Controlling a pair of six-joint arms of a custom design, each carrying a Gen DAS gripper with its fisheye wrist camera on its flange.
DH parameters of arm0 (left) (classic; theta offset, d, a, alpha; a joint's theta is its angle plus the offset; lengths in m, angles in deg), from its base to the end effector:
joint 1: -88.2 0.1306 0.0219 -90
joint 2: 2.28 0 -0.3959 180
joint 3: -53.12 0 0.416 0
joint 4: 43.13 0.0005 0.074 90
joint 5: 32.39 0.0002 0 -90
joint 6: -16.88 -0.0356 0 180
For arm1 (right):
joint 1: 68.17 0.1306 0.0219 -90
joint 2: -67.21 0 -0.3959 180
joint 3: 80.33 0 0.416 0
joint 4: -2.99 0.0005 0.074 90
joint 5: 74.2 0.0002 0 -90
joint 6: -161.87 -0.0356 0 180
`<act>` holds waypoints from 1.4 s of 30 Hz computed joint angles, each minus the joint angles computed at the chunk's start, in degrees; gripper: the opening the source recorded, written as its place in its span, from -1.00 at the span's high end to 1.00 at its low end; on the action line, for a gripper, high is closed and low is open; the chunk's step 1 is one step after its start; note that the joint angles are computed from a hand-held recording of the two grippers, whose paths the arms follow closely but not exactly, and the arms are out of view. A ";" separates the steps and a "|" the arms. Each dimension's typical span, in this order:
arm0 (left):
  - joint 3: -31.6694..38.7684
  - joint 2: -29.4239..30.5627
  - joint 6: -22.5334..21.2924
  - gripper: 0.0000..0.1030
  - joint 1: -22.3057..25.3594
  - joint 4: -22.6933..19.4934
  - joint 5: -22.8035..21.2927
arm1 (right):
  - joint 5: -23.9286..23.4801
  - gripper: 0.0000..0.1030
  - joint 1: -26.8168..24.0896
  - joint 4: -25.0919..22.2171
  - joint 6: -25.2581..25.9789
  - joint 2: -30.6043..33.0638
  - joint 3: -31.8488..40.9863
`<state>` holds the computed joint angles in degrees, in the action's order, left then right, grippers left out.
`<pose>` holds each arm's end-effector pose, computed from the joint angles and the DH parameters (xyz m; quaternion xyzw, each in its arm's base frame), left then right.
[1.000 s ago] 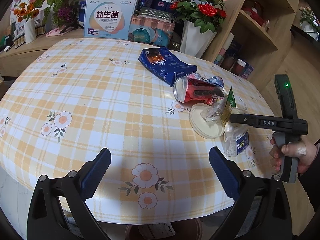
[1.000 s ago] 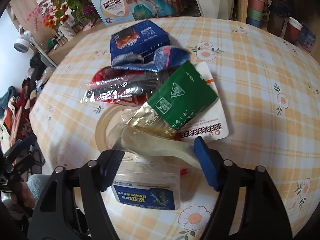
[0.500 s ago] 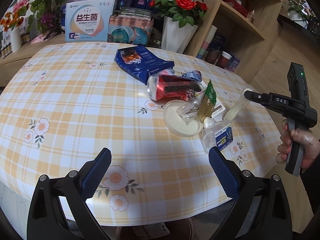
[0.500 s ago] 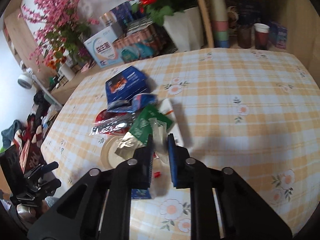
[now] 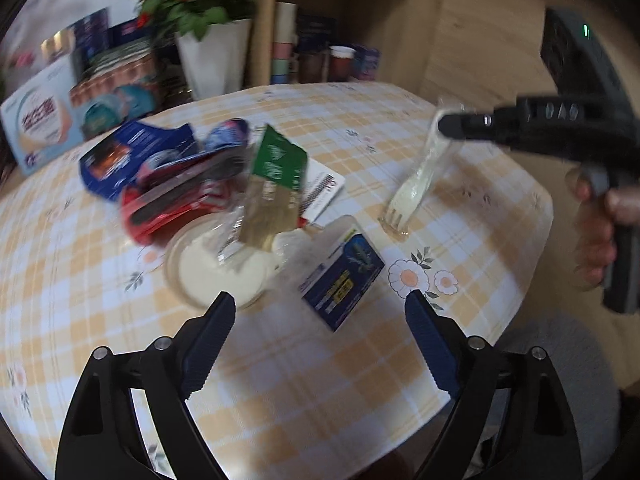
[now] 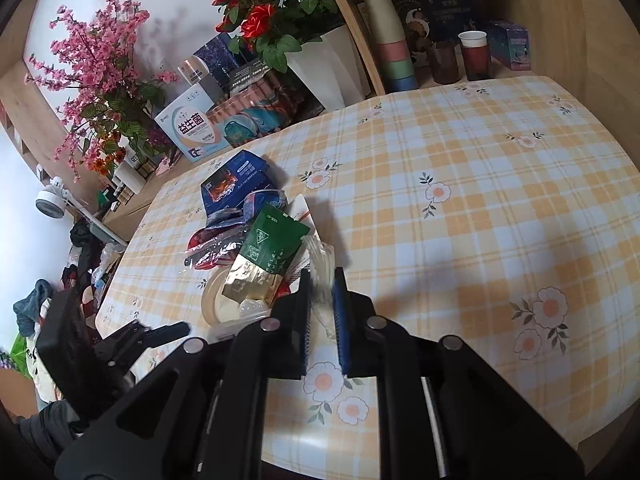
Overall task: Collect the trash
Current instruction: 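Grasp the clear plastic box with blue label with the left tool while the right tool holds the fork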
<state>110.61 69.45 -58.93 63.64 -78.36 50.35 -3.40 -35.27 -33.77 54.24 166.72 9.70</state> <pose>0.3399 -0.1509 0.3210 0.0628 0.9344 -0.0586 0.3458 0.4741 0.3201 0.3747 -0.1832 0.8986 0.2968 0.2662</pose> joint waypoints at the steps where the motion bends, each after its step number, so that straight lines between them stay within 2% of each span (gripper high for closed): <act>1: 0.54 1.38 -1.52 -0.65 -0.64 0.30 -1.07 | -0.15 0.72 -0.04 -0.09 0.10 -0.21 -0.11; 4: 1.91 4.82 -5.02 -0.65 -1.72 1.05 -4.24 | -0.43 0.72 -0.14 -0.14 0.35 -0.96 -0.70; 11: 3.14 8.03 -8.85 -0.60 -0.93 1.29 -5.49 | 1.43 0.72 -0.49 -0.89 -0.23 -1.40 -1.29; 12: 3.22 8.02 -8.92 -0.39 -0.75 1.23 -5.27 | 1.64 0.72 -0.57 -0.93 -0.40 -1.46 -1.38; 14: 3.07 7.37 -8.44 -0.30 0.06 0.76 -3.55 | 1.83 0.72 -0.71 -0.80 -0.65 -1.66 -1.63; 16: 2.54 5.90 -7.95 0.13 0.73 1.44 -1.35 | 1.96 0.72 -0.80 -0.60 -0.85 -1.87 -1.86; 18: 2.61 4.81 -6.99 0.33 1.47 1.20 0.07 | 2.21 0.72 -0.76 -0.53 -0.90 -1.97 -1.93; 19: 2.65 4.30 -6.70 0.36 1.97 1.00 0.77 | 2.24 0.72 -0.75 -0.51 -0.98 -2.00 -1.95; 24: 2.87 3.88 -5.89 0.33 1.72 -0.19 0.82 | 2.92 0.72 -0.33 -0.40 -0.80 -2.18 -1.99; 25: 2.84 3.85 -5.65 0.13 1.51 -0.18 0.76 | 2.92 0.72 -0.29 -0.33 -0.77 -2.28 -2.08; 27: 2.89 4.07 -5.42 -0.03 1.16 -0.13 1.77 | 2.85 0.72 -0.30 -0.31 -0.92 -2.34 -2.19; 30: 3.47 5.42 -5.40 -0.07 0.69 -0.72 1.82 | 2.69 0.72 -0.31 -0.36 -1.23 -2.47 -2.44; 34: 3.63 6.83 -5.11 -0.33 0.22 -0.39 0.15 | 2.16 0.72 -0.43 -0.21 -1.49 -2.77 -3.20; 41: 5.06 10.58 -8.93 -0.36 -2.52 -0.27 -6.82 | 1.59 0.72 -1.14 0.53 -2.39 -2.63 -3.89; 42: 5.09 10.73 -8.86 -0.23 -2.51 -0.05 -7.40 | 1.65 0.72 -1.16 0.53 -2.35 -2.64 -3.92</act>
